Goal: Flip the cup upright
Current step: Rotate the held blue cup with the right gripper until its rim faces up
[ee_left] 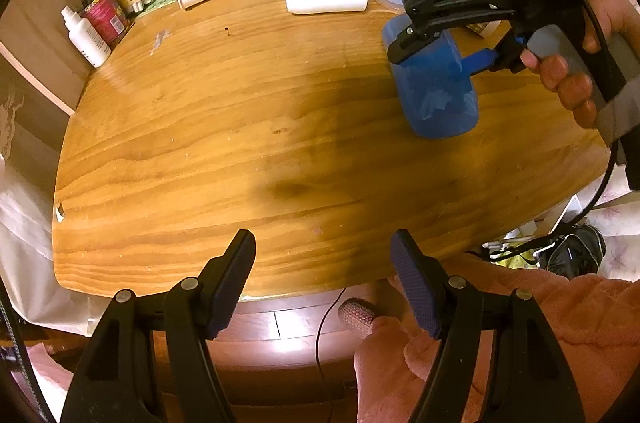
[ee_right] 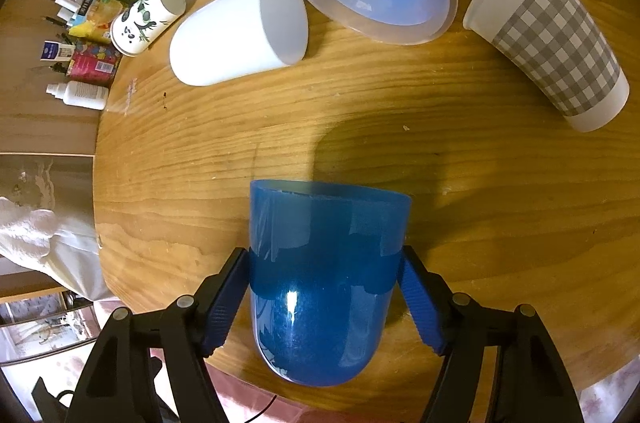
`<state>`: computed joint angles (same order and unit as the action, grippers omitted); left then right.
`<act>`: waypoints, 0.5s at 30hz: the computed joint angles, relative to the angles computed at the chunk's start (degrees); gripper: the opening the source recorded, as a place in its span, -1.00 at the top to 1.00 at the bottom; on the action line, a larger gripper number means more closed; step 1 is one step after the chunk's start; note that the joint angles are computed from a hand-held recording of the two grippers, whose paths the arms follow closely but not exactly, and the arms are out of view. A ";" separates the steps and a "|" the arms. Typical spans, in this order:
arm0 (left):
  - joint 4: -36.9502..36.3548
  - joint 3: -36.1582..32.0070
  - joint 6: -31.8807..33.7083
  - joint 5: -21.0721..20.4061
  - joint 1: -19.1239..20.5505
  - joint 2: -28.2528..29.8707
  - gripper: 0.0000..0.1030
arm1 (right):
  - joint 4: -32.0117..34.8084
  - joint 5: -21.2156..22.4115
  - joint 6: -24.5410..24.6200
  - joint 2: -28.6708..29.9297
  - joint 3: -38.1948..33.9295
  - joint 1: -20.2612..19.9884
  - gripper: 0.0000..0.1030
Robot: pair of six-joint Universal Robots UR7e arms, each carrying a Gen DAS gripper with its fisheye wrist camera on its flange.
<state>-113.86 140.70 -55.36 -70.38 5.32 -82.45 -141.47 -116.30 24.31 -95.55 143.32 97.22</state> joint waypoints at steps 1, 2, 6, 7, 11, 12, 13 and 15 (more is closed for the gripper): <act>0.03 0.03 0.09 0.13 -0.01 0.04 -0.43 | -0.85 0.28 -0.42 -0.48 0.55 -0.10 -0.43; -0.04 0.10 0.11 0.17 -0.06 0.08 -0.43 | -2.10 0.69 -1.06 -1.26 1.42 -0.20 -0.43; -1.05 0.66 0.33 0.32 -0.37 -0.40 -0.43 | -5.79 0.31 -2.84 -3.49 3.89 0.61 -0.43; -1.36 0.77 0.62 0.36 -0.40 -0.51 -0.43 | -6.66 -0.10 -3.19 -3.79 4.30 1.02 -0.43; -2.35 0.99 2.15 1.00 -0.76 -0.77 -0.43 | -11.46 -3.42 -4.37 -5.36 6.37 4.40 -0.43; -2.58 1.05 2.47 1.11 -0.86 -0.85 -0.43 | -12.76 -4.52 -4.48 -5.62 6.88 5.54 -0.43; -2.84 1.13 2.79 1.22 -0.99 -0.93 -0.43 | -13.97 -5.23 -4.65 -5.57 7.26 6.30 -0.43; -3.55 1.40 3.58 1.42 -1.32 -1.35 -0.43 | -17.05 -7.51 -5.00 -5.88 8.37 8.58 -0.43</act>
<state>-117.41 142.10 -51.78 -68.96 4.00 -83.80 -158.52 -123.81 19.30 -101.43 151.68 105.81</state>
